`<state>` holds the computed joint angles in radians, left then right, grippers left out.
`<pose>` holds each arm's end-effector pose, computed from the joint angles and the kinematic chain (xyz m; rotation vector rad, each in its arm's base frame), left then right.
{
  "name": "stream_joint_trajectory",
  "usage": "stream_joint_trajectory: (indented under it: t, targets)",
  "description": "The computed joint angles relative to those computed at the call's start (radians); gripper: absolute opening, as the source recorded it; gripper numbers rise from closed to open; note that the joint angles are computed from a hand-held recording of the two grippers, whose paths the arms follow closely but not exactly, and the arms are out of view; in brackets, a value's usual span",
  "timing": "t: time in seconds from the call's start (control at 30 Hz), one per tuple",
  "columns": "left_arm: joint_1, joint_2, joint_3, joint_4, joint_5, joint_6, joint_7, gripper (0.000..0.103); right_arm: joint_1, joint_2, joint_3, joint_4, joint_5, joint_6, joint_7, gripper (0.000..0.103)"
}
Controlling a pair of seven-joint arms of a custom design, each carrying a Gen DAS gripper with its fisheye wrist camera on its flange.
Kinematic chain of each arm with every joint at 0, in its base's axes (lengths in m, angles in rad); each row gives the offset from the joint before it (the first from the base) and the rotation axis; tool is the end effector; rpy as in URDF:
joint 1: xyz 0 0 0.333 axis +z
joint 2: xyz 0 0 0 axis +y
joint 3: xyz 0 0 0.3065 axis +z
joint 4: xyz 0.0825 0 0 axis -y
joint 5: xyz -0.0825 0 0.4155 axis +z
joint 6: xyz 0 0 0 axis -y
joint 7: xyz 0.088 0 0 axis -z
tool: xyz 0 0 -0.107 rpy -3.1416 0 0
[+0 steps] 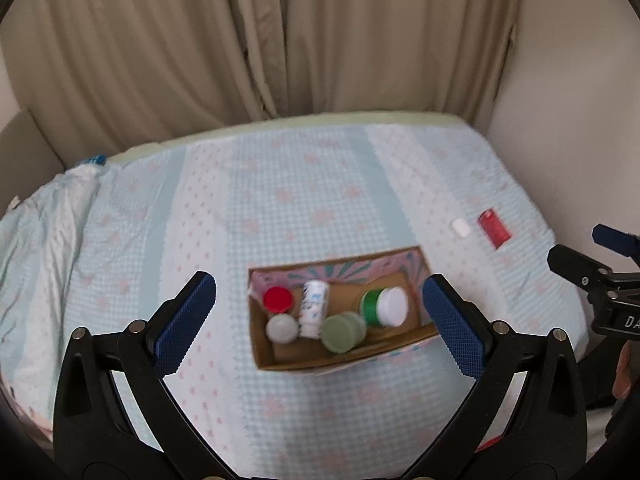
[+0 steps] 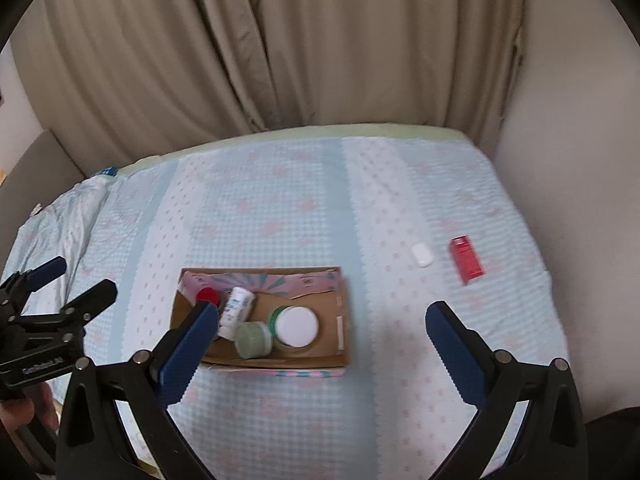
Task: Organize rigid objects
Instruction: 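Move both tools toward the white earbud case and red box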
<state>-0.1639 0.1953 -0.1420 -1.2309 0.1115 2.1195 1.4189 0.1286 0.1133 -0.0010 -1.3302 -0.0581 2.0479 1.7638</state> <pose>0.6490 -0.1862 0.7344 -1.6835 1.9871 -0.7391 0.6466 0.0798 0.7248 -1.8102 1.9122 -0.5445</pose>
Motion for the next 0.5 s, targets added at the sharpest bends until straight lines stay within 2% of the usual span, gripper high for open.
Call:
stream_joint_trajectory:
  t: [0.17,0.27,0.4,0.5]
  targets:
    - [-0.011,0.006,-0.015,0.022,-0.033,0.041,0.012,0.103,-0.004,-0.009,-0.011,0.033,-0.058,-0.021,0.027,0.103]
    - [-0.033,0.046,-0.022,0.085,-0.034,0.016,0.009,0.103,-0.018,-0.018,-0.019,0.037,-0.05,-0.015,0.039,0.103]
    - [-0.084,0.097,-0.017,0.168,0.013,-0.001,-0.044,0.103,-0.044,-0.038,-0.029,0.021,-0.016,0.01,0.015,0.103]
    - [-0.148,0.159,-0.004,0.264,0.093,-0.034,-0.109,0.103,-0.073,-0.046,-0.042,0.007,0.032,0.039,-0.037,0.103]
